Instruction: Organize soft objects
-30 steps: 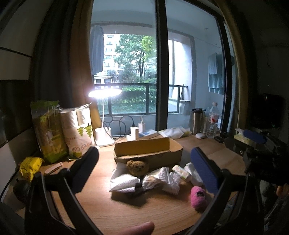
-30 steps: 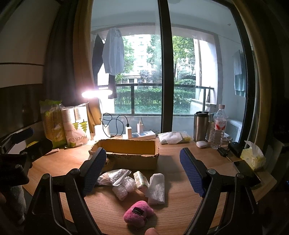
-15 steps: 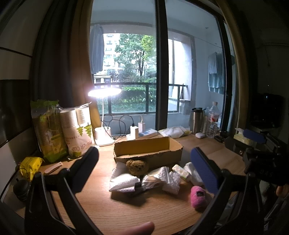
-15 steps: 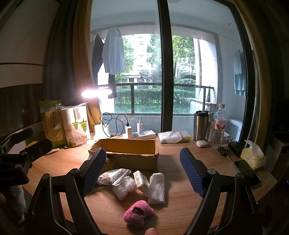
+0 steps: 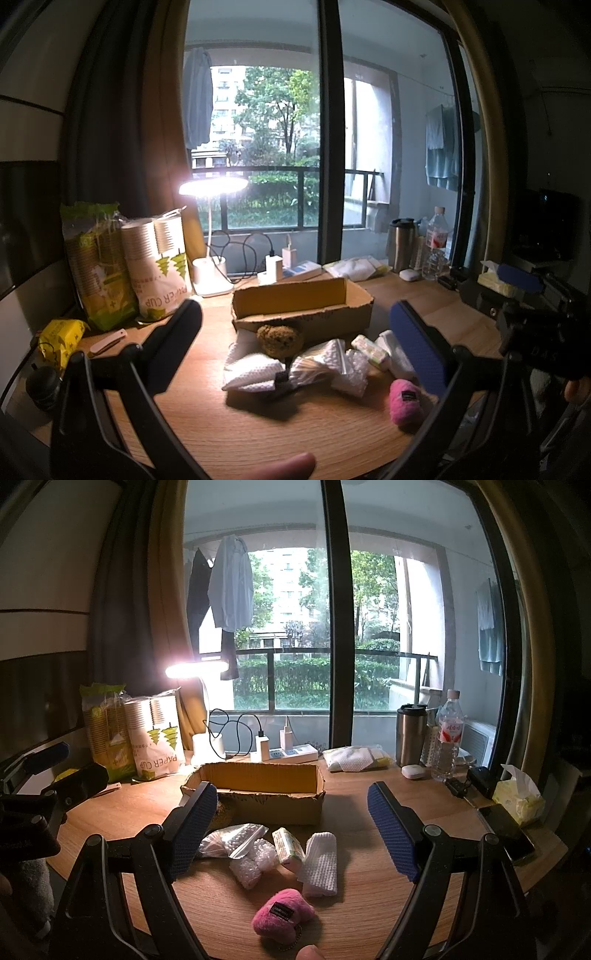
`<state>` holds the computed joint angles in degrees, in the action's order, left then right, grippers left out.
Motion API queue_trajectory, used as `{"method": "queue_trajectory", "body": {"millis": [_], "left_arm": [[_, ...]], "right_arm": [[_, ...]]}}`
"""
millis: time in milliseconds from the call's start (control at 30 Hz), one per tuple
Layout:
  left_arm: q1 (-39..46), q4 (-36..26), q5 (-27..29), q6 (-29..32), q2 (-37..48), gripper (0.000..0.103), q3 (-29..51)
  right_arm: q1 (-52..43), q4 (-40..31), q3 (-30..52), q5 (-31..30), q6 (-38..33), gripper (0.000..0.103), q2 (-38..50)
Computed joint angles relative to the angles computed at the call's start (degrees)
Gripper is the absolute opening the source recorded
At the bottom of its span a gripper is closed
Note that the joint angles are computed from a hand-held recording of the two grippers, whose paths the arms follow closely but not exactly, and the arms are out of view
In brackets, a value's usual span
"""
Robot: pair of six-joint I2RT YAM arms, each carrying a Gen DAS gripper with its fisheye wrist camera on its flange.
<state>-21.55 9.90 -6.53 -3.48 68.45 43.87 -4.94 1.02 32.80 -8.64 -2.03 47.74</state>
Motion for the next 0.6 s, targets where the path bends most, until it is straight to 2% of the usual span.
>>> {"method": "queue_trajectory", "body": {"millis": [367,600], "left_arm": [[0.0,-0.6,0.6,-0.2,2.1,0.103,1.3],[-0.7,-7.2,1.4,-1.0,10.2,0.103,6.9]], "right_arm": [[0.1,1.4,-0.9,0.2,0.5,0.086,1.0],[-2.5,1.3,-0.9,-1.1,0.3,0.086,6.3]]}}
